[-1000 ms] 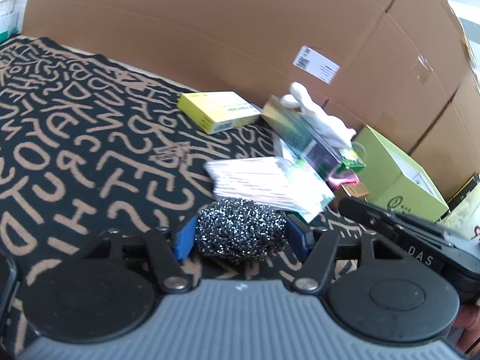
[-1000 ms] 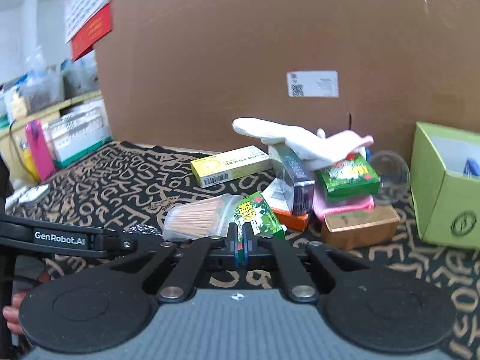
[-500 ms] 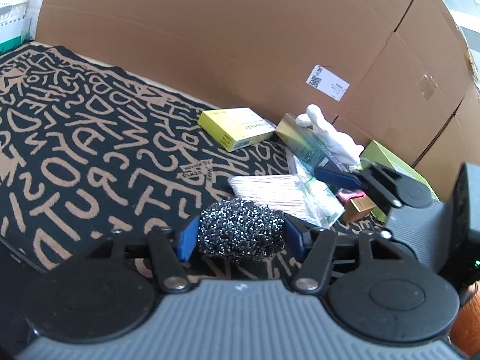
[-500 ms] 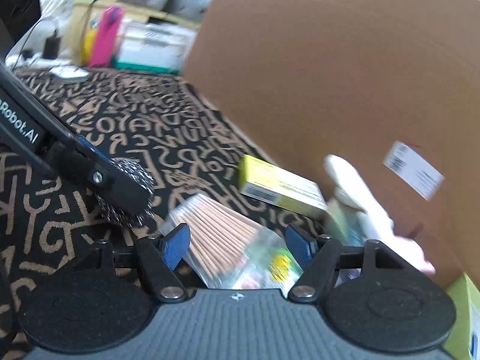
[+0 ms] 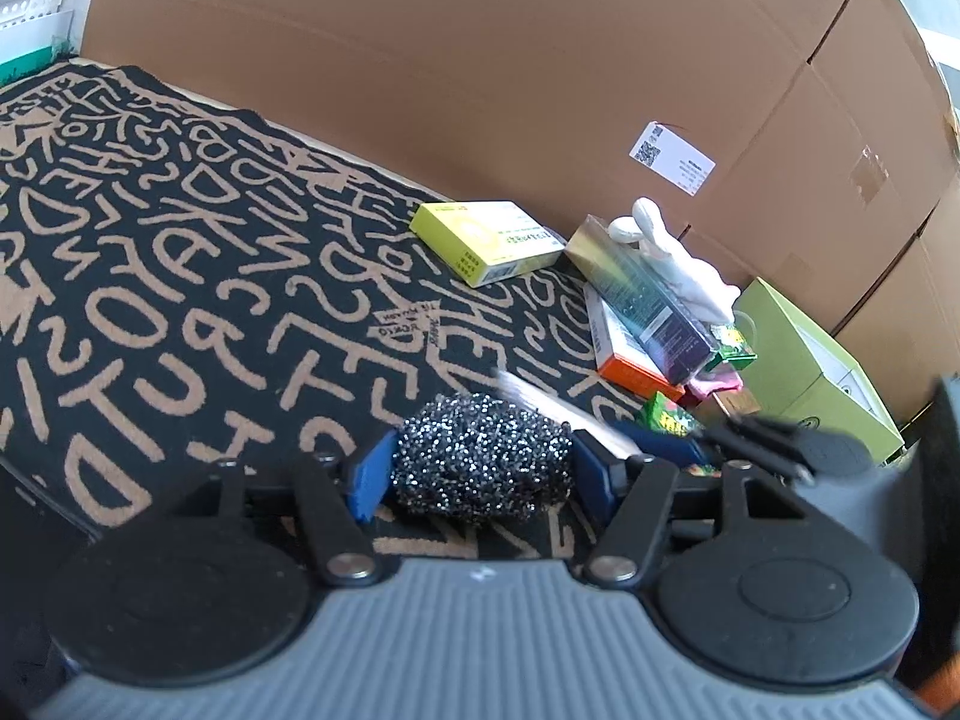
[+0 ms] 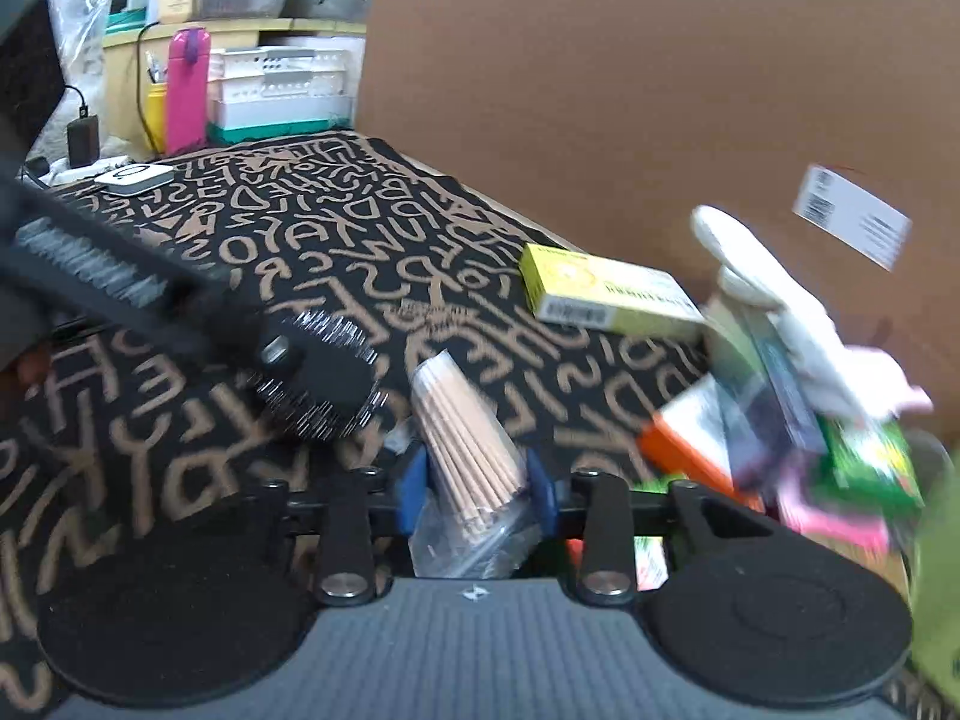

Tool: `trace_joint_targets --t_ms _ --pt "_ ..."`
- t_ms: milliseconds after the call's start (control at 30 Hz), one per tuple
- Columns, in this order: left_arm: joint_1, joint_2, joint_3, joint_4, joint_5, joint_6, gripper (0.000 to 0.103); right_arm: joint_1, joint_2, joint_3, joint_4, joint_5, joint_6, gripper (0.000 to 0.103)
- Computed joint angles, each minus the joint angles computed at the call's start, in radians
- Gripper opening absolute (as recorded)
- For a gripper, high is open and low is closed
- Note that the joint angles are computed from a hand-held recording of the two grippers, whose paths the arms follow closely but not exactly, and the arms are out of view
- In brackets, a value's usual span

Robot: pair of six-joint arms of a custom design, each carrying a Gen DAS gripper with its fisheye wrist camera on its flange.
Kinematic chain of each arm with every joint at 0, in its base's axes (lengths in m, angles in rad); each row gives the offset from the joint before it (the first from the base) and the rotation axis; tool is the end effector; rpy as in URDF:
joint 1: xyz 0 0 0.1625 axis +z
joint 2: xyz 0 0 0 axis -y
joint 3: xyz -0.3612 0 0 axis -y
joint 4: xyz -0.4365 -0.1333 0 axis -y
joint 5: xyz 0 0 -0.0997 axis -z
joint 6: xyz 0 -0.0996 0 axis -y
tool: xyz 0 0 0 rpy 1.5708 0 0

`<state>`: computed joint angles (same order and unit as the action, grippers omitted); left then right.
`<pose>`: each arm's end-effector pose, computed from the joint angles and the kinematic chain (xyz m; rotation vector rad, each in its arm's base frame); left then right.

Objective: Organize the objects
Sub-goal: 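Grasp the toothpick bag with the right tool while the left tool holds the scrubber, then carry scrubber and toothpick bag into the shoebox and open both tools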

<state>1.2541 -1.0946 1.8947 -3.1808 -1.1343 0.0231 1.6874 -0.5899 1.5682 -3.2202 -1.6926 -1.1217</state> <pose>-0.0213 -0.6284 0.1803 0.1954 2.5959 -1.1830 0.1999 -0.6647 -0.0141 1.4765 -2.1679 0.7244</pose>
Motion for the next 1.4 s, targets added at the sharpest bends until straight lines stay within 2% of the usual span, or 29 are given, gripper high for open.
trace_joint_targets --t_ms 133,233,433,567,667,800,900,1033,1200,1400 --pt "-0.015 -0.007 0.013 0.007 0.006 0.020 0.061 -0.037 -0.086 0.136 -0.097 0.022 0.133 0.032" --pt "-0.030 -0.004 0.019 0.012 0.007 0.050 0.059 -0.066 -0.161 0.229 -0.151 0.019 0.270 0.031" --pt "-0.078 0.012 0.019 0.016 0.021 0.110 0.051 -0.115 -0.262 0.357 -0.247 0.018 0.423 0.030" --pt "-0.125 0.025 0.012 -0.001 0.036 0.183 0.050 -0.135 -0.297 0.398 -0.323 0.011 0.457 0.030" --pt "-0.156 0.036 -0.010 0.006 0.028 0.226 0.050 -0.149 -0.312 0.412 -0.377 0.028 0.472 0.030" --pt "-0.215 0.079 -0.059 -0.004 0.060 0.333 0.050 -0.166 -0.333 0.421 -0.453 0.049 0.475 0.030" --pt "-0.244 0.111 -0.112 0.041 0.013 0.375 0.050 -0.177 -0.349 0.414 -0.505 0.064 0.479 0.030" --pt "-0.288 0.187 -0.192 0.055 -0.002 0.462 0.050 -0.192 -0.365 0.386 -0.563 0.074 0.489 0.030" --pt "-0.316 0.332 -0.373 0.140 -0.035 0.464 0.051 -0.201 -0.342 0.300 -0.621 0.065 0.477 0.030" --pt "-0.304 0.560 -0.710 0.350 -0.118 0.320 0.050 -0.214 -0.278 0.130 -0.611 0.014 0.471 0.031"
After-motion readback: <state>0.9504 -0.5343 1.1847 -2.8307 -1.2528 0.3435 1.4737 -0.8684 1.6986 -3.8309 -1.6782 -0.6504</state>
